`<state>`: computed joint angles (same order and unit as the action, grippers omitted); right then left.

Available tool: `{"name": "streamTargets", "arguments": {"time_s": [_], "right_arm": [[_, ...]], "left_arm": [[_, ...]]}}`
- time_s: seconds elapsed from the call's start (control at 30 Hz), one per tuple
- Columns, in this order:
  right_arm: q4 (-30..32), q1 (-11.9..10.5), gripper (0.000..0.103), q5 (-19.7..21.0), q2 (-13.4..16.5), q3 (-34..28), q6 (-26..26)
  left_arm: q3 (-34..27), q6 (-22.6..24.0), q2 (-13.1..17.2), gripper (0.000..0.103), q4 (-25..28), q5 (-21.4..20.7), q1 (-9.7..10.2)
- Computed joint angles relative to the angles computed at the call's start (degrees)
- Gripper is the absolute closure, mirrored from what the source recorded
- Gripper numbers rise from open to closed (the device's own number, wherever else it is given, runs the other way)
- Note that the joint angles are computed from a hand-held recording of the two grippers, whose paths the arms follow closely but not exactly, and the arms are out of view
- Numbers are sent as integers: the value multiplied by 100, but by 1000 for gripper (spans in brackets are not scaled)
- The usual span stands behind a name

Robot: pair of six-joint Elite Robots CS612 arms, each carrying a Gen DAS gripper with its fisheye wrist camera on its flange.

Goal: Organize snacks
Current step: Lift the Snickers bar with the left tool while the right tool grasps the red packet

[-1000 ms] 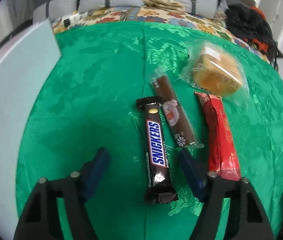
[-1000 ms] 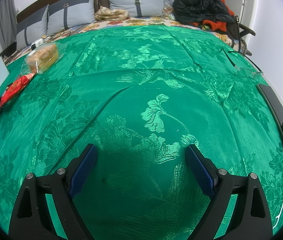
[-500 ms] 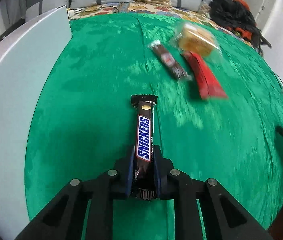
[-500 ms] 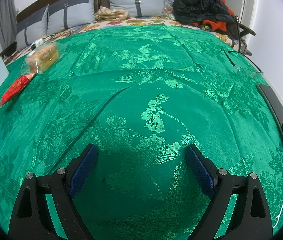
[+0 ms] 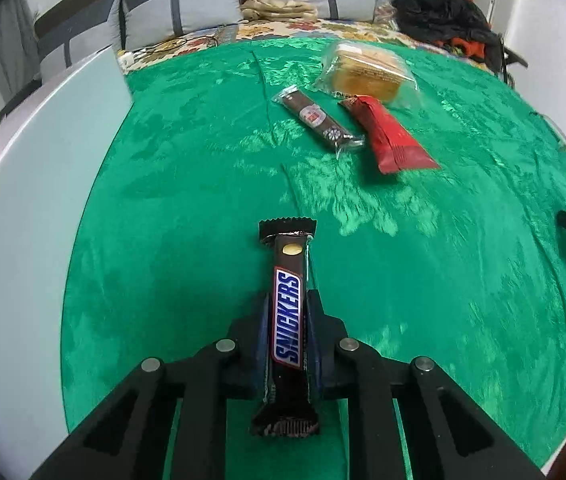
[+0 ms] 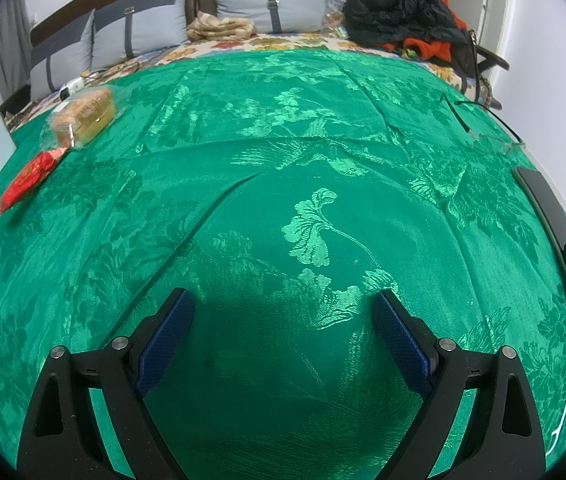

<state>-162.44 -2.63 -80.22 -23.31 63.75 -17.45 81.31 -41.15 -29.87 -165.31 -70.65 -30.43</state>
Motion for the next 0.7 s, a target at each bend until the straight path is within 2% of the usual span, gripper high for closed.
{"name": "streamTargets", "arguments": {"time_s": [0.03, 0.07, 0.13, 0.2, 0.27, 0.37, 0.43, 0.47, 0.5, 0.57, 0.6, 0.63, 0.67, 0.7], "right_arm": [[431, 29, 11, -36, -24, -114, 142], [847, 55, 12, 169, -60, -210, 357], [1222, 104, 12, 1022, -122, -293, 646], [1639, 324, 12, 1575, -125, -529, 426], [1963, 563, 13, 1754, -35, -867, 166], [2355, 898, 17, 1459, 269, -1551, 30], [2685, 1046, 36, 1213, 543, -2087, 223], [3038, 1088, 56, 1150, 710, -2422, 362], [3439, 1111, 61, 1117, 865, -2732, 462], [4238, 1132, 61, 1046, 1135, -3297, 482], [4415, 1123, 70, 1015, 1187, -3395, 453], [4353, 1102, 78, 1016, 1115, -3262, 436], [4138, 1075, 84, 1003, 1013, -3044, 432], [3886, 1021, 85, 1067, 860, -2730, 428]], "left_arm": [[102, -119, -30, 86, -123, -6, -16], [219, -230, -66, 86, -249, -10, -34], [411, -405, -130, 86, -440, -1, -72], [581, -539, -187, 86, -593, 12, -117], [746, -691, -235, 86, -790, -15, -146], [962, -828, -303, 86, -995, -26, -191], [1077, -878, -343, 86, -1085, -27, -220], [1112, -896, -351, 86, -1126, -28, -233], [1152, -910, -359, 86, -1182, -24, -247], [1181, -906, -361, 86, -1239, -9, -266], [1183, -896, -356, 86, -1279, -21, -269], [1198, -899, -349, 86, -1355, -49, -269], [1215, -913, -347, 86, -1439, -74, -270], [1249, -940, -351, 86, -1564, -97, -273]]}}
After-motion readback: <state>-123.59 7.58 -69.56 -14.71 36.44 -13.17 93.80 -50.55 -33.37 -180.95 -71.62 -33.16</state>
